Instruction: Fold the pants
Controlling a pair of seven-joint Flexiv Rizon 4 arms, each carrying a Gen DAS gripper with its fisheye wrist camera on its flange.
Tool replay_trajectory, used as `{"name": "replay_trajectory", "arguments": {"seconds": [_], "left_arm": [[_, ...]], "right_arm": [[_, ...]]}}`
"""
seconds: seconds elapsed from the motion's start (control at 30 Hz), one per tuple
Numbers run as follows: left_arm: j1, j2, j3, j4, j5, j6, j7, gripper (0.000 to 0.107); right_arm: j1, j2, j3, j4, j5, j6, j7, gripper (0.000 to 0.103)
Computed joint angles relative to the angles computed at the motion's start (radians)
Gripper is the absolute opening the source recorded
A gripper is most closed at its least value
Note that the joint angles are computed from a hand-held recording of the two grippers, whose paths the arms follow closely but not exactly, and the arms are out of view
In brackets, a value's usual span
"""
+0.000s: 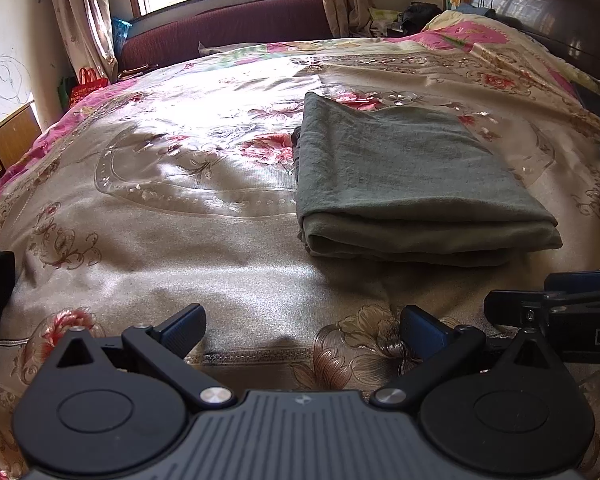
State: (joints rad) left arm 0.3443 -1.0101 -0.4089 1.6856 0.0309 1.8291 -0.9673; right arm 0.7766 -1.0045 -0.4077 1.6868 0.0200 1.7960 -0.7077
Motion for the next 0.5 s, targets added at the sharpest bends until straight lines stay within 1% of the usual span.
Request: {"name": "replay_trajectory", "arguments": {"seconds": [0.5], "left_arm": [[0.005,-0.006,-0.015,-0.013,-0.032,-0.038,0.002,0.103]], "right_arm": [[-0.025,-0.011,0.022,-0.02,-0.01,-0.002,-0.001,0.075]]}}
